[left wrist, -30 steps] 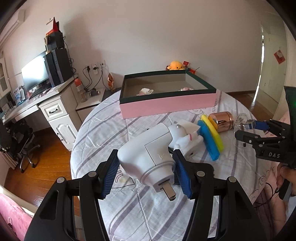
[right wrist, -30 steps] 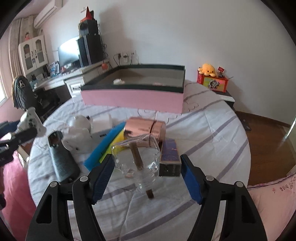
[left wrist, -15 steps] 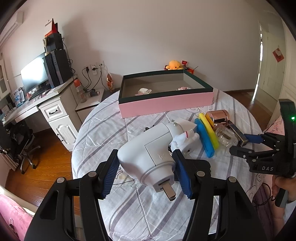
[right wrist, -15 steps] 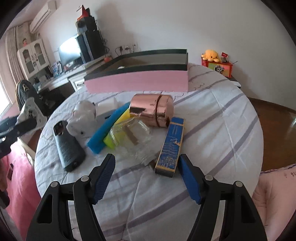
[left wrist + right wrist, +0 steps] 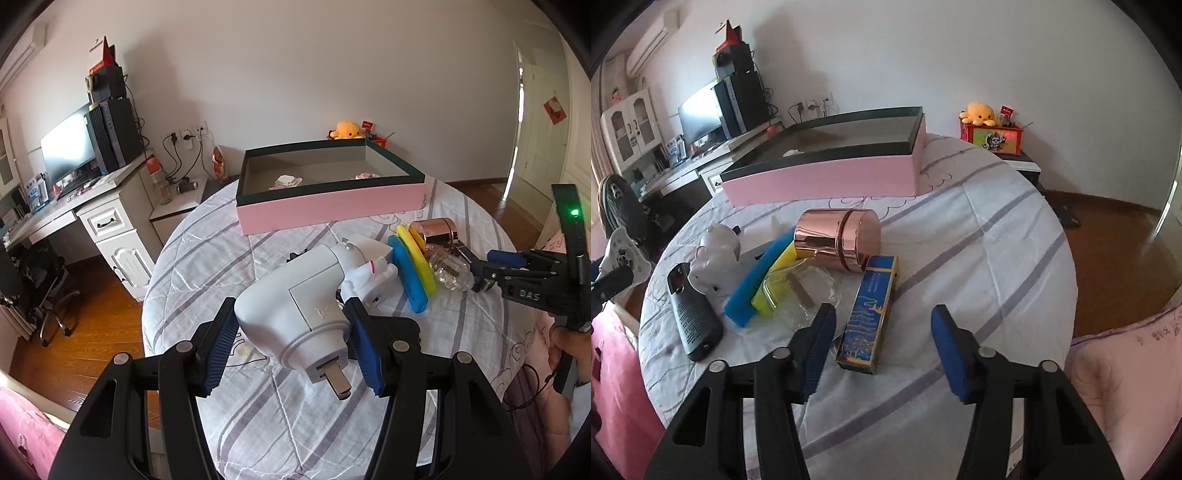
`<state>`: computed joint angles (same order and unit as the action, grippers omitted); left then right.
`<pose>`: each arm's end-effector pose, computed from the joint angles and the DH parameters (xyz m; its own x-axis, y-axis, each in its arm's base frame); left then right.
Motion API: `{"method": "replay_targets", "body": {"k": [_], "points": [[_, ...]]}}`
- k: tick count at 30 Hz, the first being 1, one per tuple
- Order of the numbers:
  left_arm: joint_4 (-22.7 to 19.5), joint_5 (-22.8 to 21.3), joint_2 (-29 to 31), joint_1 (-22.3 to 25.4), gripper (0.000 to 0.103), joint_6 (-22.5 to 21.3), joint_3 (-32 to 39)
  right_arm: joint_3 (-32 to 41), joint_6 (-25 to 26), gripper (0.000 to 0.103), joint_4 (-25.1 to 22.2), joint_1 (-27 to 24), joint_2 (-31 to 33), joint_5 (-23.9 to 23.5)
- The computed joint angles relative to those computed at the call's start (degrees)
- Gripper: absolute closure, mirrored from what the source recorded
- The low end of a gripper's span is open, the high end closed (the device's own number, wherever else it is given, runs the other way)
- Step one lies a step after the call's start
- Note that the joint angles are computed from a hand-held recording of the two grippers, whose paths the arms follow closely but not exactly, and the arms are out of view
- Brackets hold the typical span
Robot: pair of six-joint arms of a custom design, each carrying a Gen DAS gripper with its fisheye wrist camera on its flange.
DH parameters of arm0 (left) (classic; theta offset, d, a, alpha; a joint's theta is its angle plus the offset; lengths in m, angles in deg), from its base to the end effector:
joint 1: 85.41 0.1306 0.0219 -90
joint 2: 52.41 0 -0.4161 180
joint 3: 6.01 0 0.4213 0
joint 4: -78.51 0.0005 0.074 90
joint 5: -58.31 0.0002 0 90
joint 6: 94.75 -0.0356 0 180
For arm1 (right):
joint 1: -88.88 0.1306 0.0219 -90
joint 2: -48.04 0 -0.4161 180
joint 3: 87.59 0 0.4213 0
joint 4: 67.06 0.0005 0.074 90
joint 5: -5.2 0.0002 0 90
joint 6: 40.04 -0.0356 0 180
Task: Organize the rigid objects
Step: 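Grasp the blue printed box with right gripper while left holds the adapter, then carry the adapter and blue box over the pink box with both grippers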
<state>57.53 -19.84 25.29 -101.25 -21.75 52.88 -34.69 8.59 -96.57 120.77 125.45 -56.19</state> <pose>0.3977 -0.1209 0.3315 -0.4663 0.4297 -0.7732 0.5806 0.8081 0.0990 0.3287 0.1839 0.2766 -0.6643 0.2700 -0.6970 0.2853 0.9535 0.0975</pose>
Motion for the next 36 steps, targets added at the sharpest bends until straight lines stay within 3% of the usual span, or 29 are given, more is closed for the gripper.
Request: {"method": "replay_targets", "body": {"k": [3, 5, 9, 14, 19, 27, 36], "points": [[-0.2, 0.1, 0.0, -0.2, 0.043, -0.2, 0.0, 0.9, 0.6, 0.064, -1.2, -1.2, 1.8, -2.0], [-0.4, -0.1, 0.4, -0.4, 0.043, -0.3, 0.2, 1.7, 2.0, 0.065, -1.6, -0.9, 3.0, -0.6], [-0.2, -0.4, 0.7, -0.9, 0.043, 0.2, 0.3, 1.1, 4.3, 0.081, 0.7, -1.5, 2.7, -1.8], [0.2, -0.2, 1.0, -1.3, 0.043, 0.6, 0.7, -0.6, 5.9, 0.082, 2.9, -2.0, 0.0, -3.6], [0.6, -0.2, 0.8, -1.9, 0.043, 1.0, 1.6, -0.4, 6.2, 0.082, 3.1, -1.0, -2.6, -2.1], [2.1, -0.1, 1.5, -3.5, 0.043, 3.0, 4.7, 3.6, 11.7, 0.082, 4.4, -0.1, -3.9, -1.1], [2.5, -0.4, 8.0, -6.0, 0.043, 4.1, 13.3, 10.4, 20.4, 0.082, 7.5, -3.4, 0.1, -6.7]]}}
